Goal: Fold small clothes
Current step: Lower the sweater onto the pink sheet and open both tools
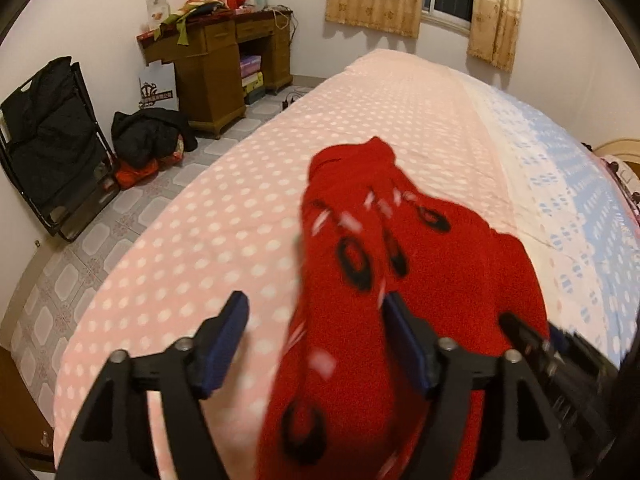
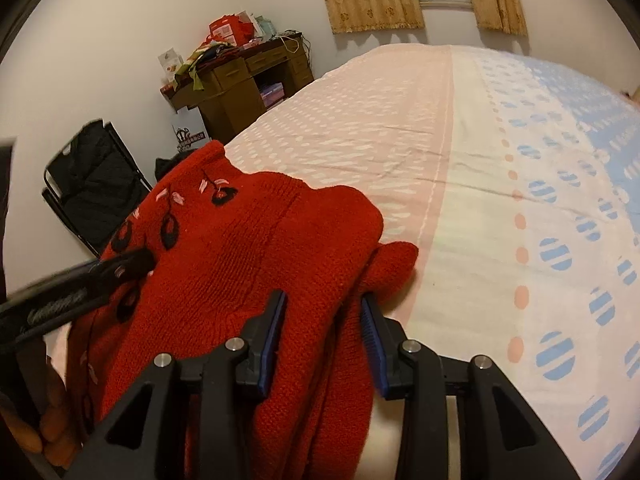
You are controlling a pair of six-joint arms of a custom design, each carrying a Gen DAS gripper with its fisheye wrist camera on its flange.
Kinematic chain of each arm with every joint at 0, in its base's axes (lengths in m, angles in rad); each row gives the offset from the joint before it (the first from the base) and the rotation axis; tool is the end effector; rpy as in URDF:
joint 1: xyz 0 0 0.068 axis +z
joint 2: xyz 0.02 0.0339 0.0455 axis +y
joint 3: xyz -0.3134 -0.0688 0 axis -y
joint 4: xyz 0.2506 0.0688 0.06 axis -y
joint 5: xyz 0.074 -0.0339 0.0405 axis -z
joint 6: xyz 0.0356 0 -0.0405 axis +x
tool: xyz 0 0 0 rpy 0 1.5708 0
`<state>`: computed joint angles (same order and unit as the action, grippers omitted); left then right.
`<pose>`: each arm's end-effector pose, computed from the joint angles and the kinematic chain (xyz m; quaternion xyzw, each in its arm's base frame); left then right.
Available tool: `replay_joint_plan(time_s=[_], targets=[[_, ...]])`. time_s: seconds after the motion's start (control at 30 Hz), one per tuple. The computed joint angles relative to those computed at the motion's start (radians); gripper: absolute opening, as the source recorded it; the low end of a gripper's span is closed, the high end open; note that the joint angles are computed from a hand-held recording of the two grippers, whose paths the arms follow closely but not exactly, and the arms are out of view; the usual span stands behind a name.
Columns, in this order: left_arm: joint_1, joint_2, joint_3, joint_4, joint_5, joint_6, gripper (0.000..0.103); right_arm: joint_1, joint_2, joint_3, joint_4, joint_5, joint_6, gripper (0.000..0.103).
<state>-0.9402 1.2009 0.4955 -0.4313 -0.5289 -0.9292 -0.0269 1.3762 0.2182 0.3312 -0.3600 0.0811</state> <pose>0.1209 -0.1352 0.1939 -0.0511 0.9429 -0.0156 0.3288 0.1878 0.0075 0.1365 -0.0155 0.9187 0.1764 0.3530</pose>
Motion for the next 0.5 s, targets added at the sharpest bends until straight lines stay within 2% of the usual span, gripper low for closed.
replay_joint_plan(time_s=[0.07, 0.13, 0.23, 0.33, 0.4, 0.5], targets=[[-0.018, -0.06, -0.024, -0.028, 0.002, -0.029, 0.077, -0.064, -0.034, 0.01, -0.061, -0.086, -0.031, 0.045], [-0.052, -0.109, -0.044, -0.071, -0.015, -0.074, 0.077, -0.118, -0.127, -0.006, -0.112, -0.122, -0.037, 0.045], [-0.099, -0.146, -0.056, -0.122, -0.039, -0.134, 0.077, -0.17, -0.345, -0.033, -0.237, -0.144, -0.077, 0.045], [-0.136, -0.154, -0.053, -0.153, -0.059, -0.179, 0.077, -0.131, -0.547, -0.032, -0.398, -0.167, -0.108, 0.045], [-0.153, -0.131, -0.046, -0.161, -0.078, -0.202, 0.077, 0.027, -0.649, -0.026, -0.468, -0.074, -0.077, 0.045], [-0.177, -0.055, -0.032, -0.169, -0.108, -0.234, 0.077, 0.331, -0.657, -0.023, -0.484, 0.154, -0.004, 0.045]])
